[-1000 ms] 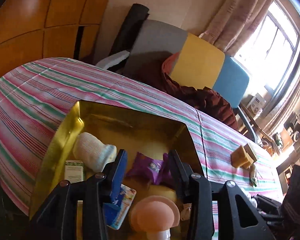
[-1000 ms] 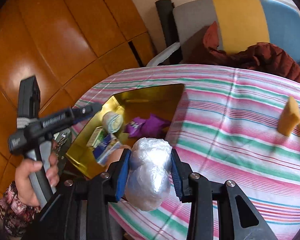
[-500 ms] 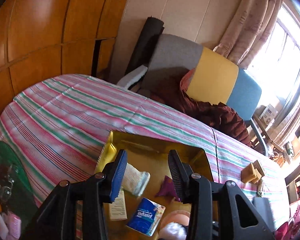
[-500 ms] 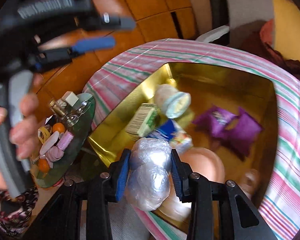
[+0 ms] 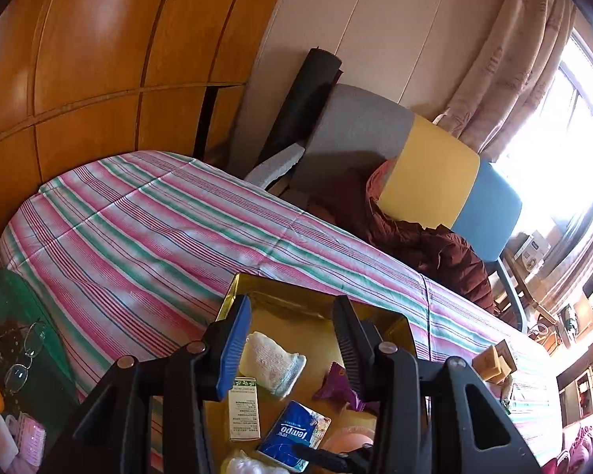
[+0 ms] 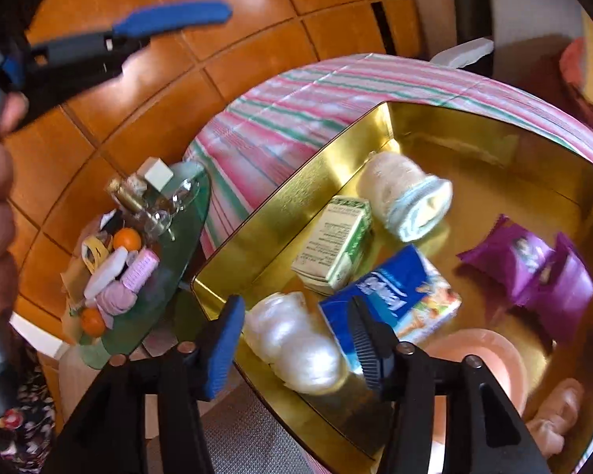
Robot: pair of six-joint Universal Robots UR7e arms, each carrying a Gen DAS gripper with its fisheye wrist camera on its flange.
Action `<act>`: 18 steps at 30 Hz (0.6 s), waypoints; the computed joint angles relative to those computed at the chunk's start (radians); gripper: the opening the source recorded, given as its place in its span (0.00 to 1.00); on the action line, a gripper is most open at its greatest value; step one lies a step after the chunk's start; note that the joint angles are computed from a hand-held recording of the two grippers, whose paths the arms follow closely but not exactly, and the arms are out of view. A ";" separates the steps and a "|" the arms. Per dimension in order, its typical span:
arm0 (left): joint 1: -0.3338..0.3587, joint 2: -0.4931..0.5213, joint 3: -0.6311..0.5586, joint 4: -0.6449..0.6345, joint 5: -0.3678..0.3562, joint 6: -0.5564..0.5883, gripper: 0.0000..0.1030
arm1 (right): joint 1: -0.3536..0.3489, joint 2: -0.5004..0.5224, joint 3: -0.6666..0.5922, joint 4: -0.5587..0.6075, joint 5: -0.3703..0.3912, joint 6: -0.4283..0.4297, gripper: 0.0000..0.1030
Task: Organize objects
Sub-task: 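Carry the bag and cloth bundle over the gold tray and open both tools, then grasp the cracker packet with the right tool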
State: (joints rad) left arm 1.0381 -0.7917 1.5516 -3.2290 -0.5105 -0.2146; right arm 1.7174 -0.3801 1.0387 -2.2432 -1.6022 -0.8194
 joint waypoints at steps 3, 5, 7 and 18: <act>-0.001 0.006 -0.001 0.005 0.003 -0.006 0.42 | -0.019 -0.033 0.032 -0.030 0.044 0.033 0.55; 0.000 0.009 -0.001 0.007 0.001 -0.011 0.42 | -0.032 -0.057 0.054 -0.059 0.068 0.057 0.56; 0.002 0.011 -0.003 0.021 -0.006 -0.024 0.42 | -0.043 -0.082 0.074 -0.088 0.092 0.076 0.58; 0.011 0.072 -0.051 0.173 -0.145 -0.076 0.42 | -0.076 -0.167 0.128 -0.266 0.033 0.111 0.63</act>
